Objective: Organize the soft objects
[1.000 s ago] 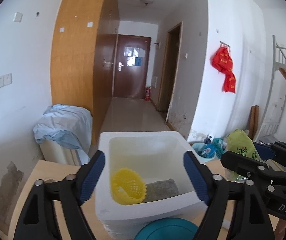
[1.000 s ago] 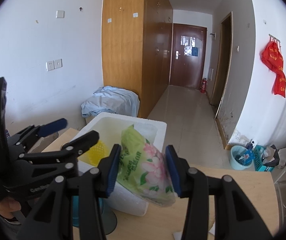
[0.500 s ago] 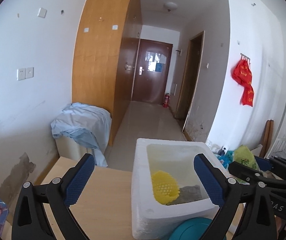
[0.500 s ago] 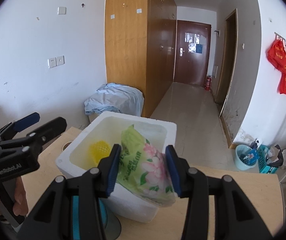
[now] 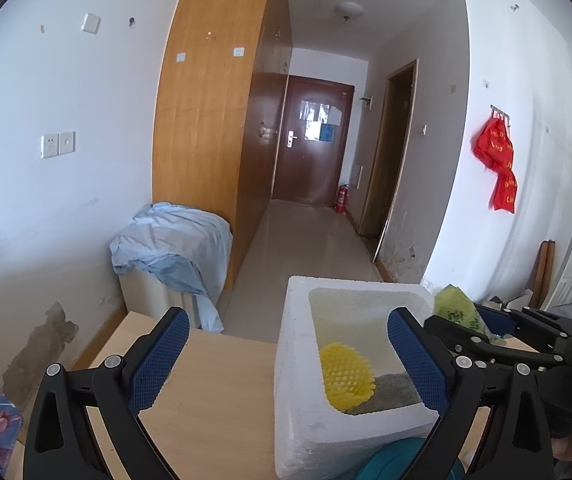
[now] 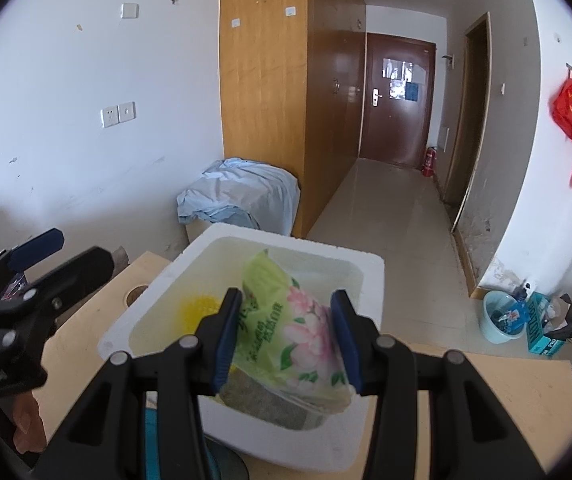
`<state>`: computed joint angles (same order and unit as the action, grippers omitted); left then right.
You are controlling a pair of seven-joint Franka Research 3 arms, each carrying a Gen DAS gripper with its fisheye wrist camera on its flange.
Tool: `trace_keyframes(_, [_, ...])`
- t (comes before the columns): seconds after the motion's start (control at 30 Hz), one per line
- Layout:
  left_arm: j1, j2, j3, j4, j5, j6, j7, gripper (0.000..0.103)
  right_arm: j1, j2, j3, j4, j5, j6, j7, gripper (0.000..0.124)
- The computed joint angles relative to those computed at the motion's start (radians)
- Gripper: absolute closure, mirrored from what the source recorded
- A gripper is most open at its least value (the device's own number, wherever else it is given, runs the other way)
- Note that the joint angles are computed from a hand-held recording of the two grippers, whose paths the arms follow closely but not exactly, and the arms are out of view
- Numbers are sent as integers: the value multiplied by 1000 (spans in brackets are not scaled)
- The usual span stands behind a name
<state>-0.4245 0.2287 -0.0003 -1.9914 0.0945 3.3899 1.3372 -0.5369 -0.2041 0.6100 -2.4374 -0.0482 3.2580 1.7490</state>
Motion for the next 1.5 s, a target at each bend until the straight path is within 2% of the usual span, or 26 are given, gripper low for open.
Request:
trace_keyframes(0.1, [-88, 4, 83, 2, -59, 3, 38, 3, -68, 2, 66, 8, -8, 8, 5, 68])
trace_keyframes(0.13, [-95, 5, 89, 1, -69, 4, 46, 3, -122, -10, 120, 5, -12, 9, 18, 66])
trace_keyframes(0.23, [-68, 8, 59, 3, -62, 2, 48, 3, -138, -19, 138, 1, -12, 14, 12, 61])
trace_keyframes(0.3, [-56, 10, 48, 6, -57, -1, 49, 3, -188, -35, 189, -1, -4, 13, 17, 61])
trace_keyframes(0.37, [-79, 10, 70, 6, -71, -3, 57, 3, -181, -40, 183, -1, 3, 6, 14, 61])
trace_keyframes(0.47, [-30, 6, 24, 3, -46, -3, 38, 3, -148, -45, 152, -6, 6, 2, 13, 61])
trace_keyframes(0.53, [-47, 7, 42, 5, -52, -4, 42, 3, -140, -41, 145, -2, 1, -4, 16, 61])
trace_keyframes(0.63, [-32, 4, 26, 4, -41, -6, 30, 3, -136, -51, 140, -4, -16, -12, 33, 61])
trace_keyframes(0.7, [-34, 1, 27, 2, -36, -10, 28, 3, -85, -55, 90, -13, -18, -18, 34, 61])
trace_keyframes(0.83, [-13, -5, 3, -3, -16, -7, 10, 3, -52, -82, 56, -33, -29, -28, 53, 61])
trace_keyframes(0.9, [-49, -17, 33, -17, -36, 3, 25, 3, -39, -101, 41, -47, -31, -31, 65, 61])
trace_keyframes(1.0, [-11, -33, -10, -39, -20, 7, 17, 3, -32, -134, 32, -64, -36, -40, 85, 61])
trace_keyframes(1.27, [106, -110, -128, -148, 63, 20, -36, 3, 71, -236, -48, -149, -14, -64, 117, 61])
trace_keyframes(1.37, [108, -150, -136, -202, 54, 32, -24, 3, 98, -281, -62, -191, -2, -68, 131, 61])
trace_keyframes(1.5, [164, -208, -180, -269, 121, 44, -85, 3, 148, -337, -87, -242, 23, -80, 150, 61])
